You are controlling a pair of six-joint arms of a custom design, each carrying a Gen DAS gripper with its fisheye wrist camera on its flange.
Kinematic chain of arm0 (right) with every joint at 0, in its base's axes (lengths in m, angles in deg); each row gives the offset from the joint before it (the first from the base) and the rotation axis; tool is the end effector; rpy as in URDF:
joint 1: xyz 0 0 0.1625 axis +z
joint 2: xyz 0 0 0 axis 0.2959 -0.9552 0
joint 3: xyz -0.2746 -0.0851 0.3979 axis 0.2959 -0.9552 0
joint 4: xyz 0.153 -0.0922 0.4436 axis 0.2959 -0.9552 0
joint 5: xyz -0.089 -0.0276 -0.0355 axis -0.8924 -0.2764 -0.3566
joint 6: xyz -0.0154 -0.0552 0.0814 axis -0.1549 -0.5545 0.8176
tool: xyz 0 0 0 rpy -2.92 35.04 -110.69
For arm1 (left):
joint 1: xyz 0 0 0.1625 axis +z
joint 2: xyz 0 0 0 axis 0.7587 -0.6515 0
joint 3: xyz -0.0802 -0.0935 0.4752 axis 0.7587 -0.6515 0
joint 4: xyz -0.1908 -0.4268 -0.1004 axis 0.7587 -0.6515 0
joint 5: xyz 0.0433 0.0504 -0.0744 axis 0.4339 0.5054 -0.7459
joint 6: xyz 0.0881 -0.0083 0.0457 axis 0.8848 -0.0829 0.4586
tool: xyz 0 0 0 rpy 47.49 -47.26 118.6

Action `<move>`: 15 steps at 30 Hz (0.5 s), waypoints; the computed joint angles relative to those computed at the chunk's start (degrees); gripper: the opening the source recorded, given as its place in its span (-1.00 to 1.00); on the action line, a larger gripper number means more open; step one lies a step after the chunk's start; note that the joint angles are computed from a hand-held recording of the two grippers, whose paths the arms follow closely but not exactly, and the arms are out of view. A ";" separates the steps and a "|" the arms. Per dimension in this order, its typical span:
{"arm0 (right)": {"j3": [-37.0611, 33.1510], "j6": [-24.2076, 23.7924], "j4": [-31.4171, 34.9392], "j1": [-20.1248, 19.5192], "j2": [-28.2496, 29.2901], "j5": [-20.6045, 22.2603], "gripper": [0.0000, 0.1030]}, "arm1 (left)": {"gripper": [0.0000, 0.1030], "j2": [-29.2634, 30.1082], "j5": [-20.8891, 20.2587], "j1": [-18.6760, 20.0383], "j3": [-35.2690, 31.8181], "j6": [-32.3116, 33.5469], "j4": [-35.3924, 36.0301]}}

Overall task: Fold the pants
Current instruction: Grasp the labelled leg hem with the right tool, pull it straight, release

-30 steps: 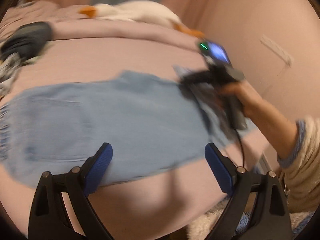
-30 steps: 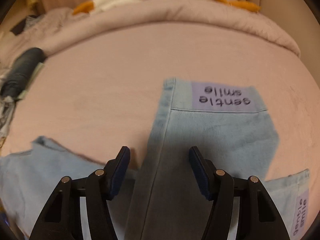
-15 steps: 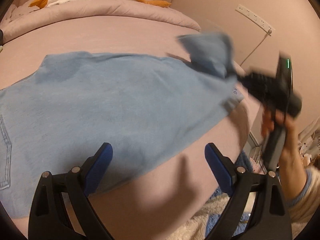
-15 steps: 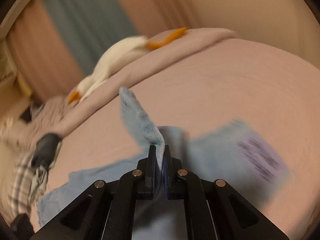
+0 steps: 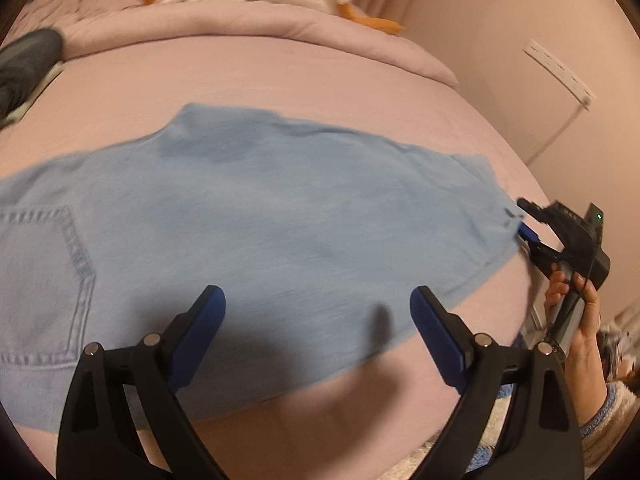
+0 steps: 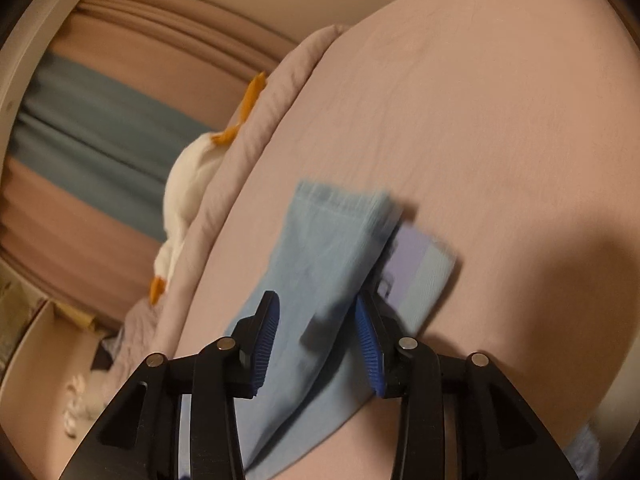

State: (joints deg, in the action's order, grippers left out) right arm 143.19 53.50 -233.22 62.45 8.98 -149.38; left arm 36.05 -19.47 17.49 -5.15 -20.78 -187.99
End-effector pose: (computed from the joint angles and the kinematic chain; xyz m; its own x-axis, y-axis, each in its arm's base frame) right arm -0.0084 -0.8057 0.2108 -0.9524 0.2454 -0.1811 0.2775 0.4508 -0.8484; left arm -0.1663 -0.8428 0.1204 -0.8823 0.2011 -0.4255 0.3870 0.8244 -0.4129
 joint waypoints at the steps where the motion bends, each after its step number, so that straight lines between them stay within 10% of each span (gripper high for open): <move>1: -1.01 0.05 0.34 0.44 0.64 -1.13 -0.24 | 0.82 -0.11 0.49 0.30 0.14 -1.14 0.10; 3: -2.03 -1.24 1.71 0.86 0.90 -2.14 -0.33 | 0.82 -0.63 0.77 0.49 0.80 -2.17 -0.08; 5: -2.71 -3.43 2.37 1.36 0.94 -4.62 -0.88 | 0.82 -1.22 1.18 0.48 1.66 -2.23 -0.51; 15: 0.04 -3.56 0.55 1.65 -0.09 -6.91 -0.89 | 0.82 -2.10 0.17 0.77 1.81 -2.35 0.70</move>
